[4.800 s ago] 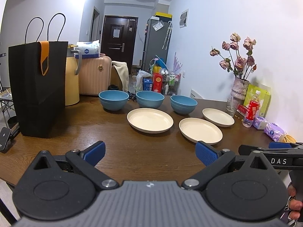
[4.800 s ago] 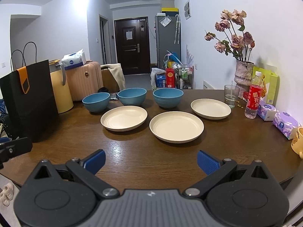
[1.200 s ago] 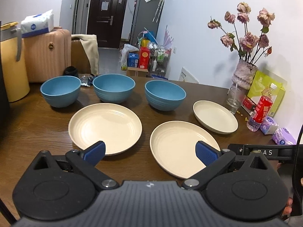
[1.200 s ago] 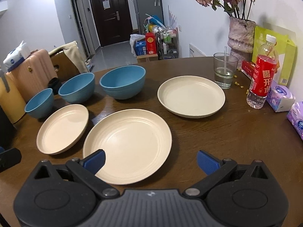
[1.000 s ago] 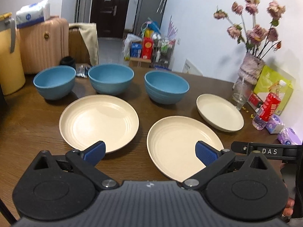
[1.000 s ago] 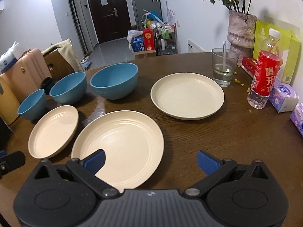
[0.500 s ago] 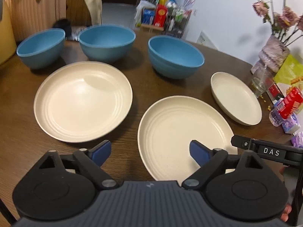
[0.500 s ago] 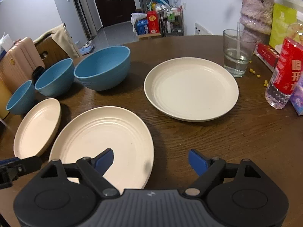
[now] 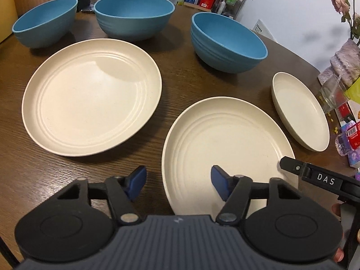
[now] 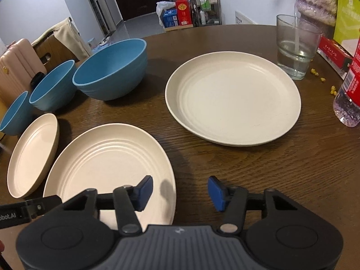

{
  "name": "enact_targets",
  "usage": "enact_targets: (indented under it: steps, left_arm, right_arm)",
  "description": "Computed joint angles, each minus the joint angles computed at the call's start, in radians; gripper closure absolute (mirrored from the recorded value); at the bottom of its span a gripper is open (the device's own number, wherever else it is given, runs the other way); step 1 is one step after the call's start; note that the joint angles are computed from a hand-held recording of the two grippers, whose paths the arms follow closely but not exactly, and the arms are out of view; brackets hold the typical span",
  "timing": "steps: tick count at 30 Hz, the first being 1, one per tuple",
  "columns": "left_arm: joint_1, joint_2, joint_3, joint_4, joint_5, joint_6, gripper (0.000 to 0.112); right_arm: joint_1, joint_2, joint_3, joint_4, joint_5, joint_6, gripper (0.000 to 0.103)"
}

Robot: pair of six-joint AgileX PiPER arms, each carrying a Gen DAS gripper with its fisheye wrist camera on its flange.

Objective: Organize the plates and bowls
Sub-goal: 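Close the left gripper on the plate rim while the right gripper closes on it too, then lift the cream plate with both grippers and carry it toward the black bag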

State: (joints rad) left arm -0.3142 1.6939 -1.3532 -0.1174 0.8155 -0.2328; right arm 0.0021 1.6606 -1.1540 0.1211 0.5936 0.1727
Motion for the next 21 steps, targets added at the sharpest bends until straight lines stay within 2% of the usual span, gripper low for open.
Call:
enact_targets:
  steps: [10, 15, 18, 19, 21]
  left_arm:
    - [0.005, 0.045, -0.044, -0.029, 0.037, -0.009, 0.071]
    - [0.010, 0.056, -0.053, -0.034, 0.037, -0.006, 0.081]
    - [0.012, 0.056, -0.050, -0.032, 0.035, -0.006, 0.091]
    - [0.013, 0.058, -0.051, -0.032, 0.036, -0.001, 0.093]
    - [0.014, 0.062, -0.055, -0.025, 0.035, 0.001, 0.094]
  right_arm:
    - [-0.023, 0.038, -0.021, 0.070, 0.002, -0.070, 0.062]
    - [-0.029, 0.036, -0.017, 0.097, -0.002, -0.099, 0.071]
    - [-0.035, 0.036, -0.015, 0.129, -0.002, -0.128, 0.081]
    - [-0.039, 0.039, -0.016, 0.149, 0.002, -0.146, 0.087]
    - [-0.041, 0.040, -0.016, 0.170, 0.002, -0.163, 0.088]
